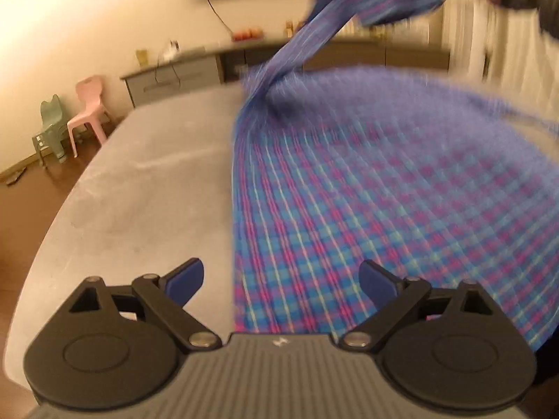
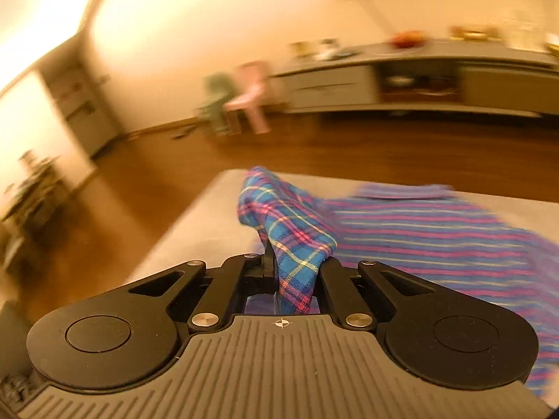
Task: Fold clothes
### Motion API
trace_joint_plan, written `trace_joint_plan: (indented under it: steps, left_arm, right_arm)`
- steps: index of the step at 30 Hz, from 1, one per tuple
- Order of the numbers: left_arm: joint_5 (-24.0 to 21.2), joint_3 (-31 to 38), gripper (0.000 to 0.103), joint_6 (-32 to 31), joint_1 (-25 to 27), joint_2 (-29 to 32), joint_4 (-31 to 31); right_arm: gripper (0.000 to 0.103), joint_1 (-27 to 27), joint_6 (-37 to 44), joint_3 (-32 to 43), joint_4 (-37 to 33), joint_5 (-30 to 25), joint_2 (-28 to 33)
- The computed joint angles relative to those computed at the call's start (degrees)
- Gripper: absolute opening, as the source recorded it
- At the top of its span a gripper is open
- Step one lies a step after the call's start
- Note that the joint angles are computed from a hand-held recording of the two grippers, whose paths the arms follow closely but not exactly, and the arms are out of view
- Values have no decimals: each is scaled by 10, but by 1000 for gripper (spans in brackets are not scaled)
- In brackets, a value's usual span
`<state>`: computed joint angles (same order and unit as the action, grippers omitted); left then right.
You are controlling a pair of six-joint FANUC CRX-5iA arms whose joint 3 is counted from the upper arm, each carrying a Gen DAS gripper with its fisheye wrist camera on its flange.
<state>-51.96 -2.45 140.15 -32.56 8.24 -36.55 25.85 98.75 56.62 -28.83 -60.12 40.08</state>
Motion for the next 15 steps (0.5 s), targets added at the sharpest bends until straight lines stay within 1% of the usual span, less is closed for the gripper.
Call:
trace_joint_plan:
  steps: [1,2,3,4,5,7,8,9,10,11,13,15]
  left_arm:
    - [10,-1,99,-25,13,6,33]
    - [-9,12,99,-32,13,21,38]
    - [-49,35,99,-17,-2,40,18]
    - [-79,52,99,0,-15,54,-2]
    - [-87,57,97,5,-16,58,-5]
    - [-78,55,77,1,-8,57,11]
    - [-74,54,53,3,-7,55,16]
    - [-77,57,14,8,-9,55,24]
    - [-83,63,0,18,-13,57,26]
    - [-89,68,0,28,-16,59,24]
    - [-115,94,0,49,-41,62,10]
    - [-125,122,0,60,-60,66,-6]
  right_arm:
    - [0,-12,-14,4,3,-4,5]
    - [0,-22,-21,9,1,-11,12]
    - [0,-29,-25,12,-1,-15,19]
    - [0,-34,-25,13,-8,-16,24]
    - [0,-39,-25,13,-16,-18,30]
    - [0,-47,-20,13,-34,-14,42]
    - [0,-49,-16,12,-45,-9,48]
    - [0,-52,-14,14,-56,-7,53]
    - [0,-58,-12,24,-69,-9,63]
    - [0,-65,-8,34,-81,-10,70]
    - [0,-77,0,55,-103,-13,86]
    - [0,-94,22,52,-136,2,80]
